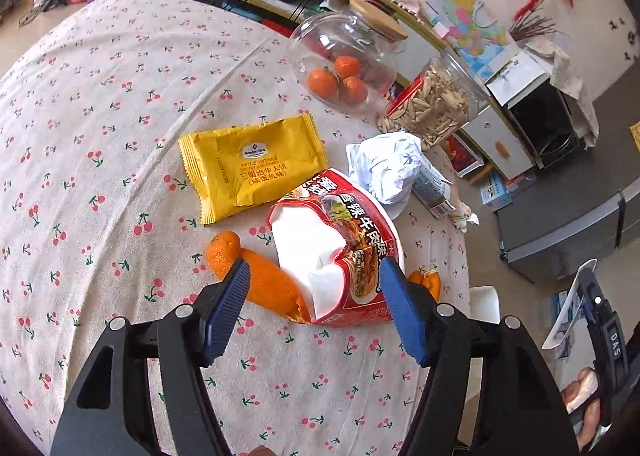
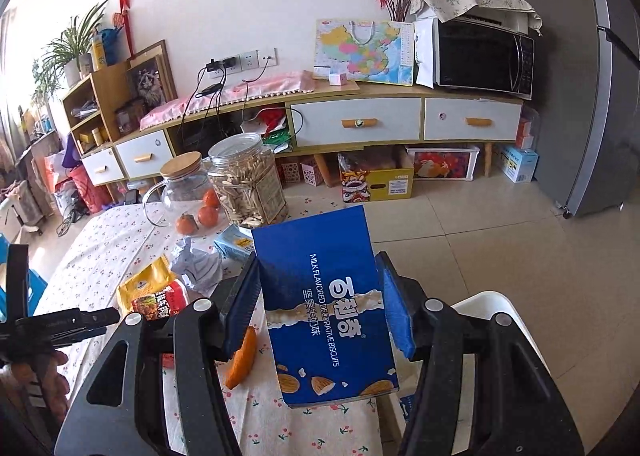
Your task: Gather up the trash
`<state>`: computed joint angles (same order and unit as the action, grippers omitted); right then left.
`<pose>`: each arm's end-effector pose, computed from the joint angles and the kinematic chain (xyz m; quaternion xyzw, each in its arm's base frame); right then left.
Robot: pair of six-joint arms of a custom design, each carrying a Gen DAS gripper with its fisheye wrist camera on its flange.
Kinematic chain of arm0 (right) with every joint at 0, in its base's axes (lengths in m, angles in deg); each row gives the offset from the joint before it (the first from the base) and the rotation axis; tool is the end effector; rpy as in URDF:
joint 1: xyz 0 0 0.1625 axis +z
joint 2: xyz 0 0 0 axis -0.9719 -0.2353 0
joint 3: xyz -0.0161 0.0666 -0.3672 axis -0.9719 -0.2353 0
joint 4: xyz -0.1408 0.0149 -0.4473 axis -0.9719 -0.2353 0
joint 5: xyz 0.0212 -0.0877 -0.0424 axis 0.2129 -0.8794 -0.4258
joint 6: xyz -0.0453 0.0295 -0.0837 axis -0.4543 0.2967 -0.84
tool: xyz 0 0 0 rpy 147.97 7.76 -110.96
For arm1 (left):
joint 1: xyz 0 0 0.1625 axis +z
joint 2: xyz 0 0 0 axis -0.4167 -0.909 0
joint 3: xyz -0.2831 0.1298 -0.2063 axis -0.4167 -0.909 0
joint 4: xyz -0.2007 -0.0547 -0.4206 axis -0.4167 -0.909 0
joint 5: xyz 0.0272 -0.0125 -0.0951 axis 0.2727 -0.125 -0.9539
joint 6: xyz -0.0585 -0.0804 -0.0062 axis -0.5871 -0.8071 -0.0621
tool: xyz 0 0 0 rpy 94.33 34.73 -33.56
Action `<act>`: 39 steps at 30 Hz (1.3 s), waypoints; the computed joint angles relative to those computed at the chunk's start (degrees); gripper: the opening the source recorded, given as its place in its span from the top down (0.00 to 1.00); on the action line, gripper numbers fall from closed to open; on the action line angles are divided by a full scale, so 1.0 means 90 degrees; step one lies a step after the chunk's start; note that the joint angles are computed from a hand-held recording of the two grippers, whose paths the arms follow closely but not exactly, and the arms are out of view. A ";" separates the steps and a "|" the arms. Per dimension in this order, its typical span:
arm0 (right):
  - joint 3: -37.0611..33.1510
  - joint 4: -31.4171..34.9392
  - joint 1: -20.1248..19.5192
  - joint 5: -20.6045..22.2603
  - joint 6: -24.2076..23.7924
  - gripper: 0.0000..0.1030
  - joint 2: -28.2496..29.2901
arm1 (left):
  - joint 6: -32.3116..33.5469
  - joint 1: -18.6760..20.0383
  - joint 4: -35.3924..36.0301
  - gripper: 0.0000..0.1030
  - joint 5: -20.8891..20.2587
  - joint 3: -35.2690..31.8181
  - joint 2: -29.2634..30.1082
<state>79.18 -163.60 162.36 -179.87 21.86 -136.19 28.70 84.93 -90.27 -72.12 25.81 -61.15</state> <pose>0.0448 -0.7362 0.3243 0.0919 -0.8258 0.4617 0.3107 -0.2504 -0.8083 0.0339 0.0135 0.9550 -0.2496 0.1596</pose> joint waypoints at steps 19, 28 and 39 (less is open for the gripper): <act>-0.0268 0.0390 0.0070 0.0009 -0.0158 0.48 0.0283 | -0.1335 0.0139 0.0785 0.76 0.0561 -0.0431 0.0430; -0.0189 0.0373 0.0090 0.0195 -0.0141 0.48 0.0233 | -0.0059 -0.0130 -0.0450 0.83 0.1367 0.0088 0.0196; -0.0086 0.0136 0.0069 0.0193 -0.0198 0.48 0.0152 | 0.2288 -0.0618 -0.2792 0.83 0.2067 0.0244 0.0393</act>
<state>78.41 -162.37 162.98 -178.13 20.08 -134.82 49.29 79.37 -115.40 -53.52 28.00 -57.61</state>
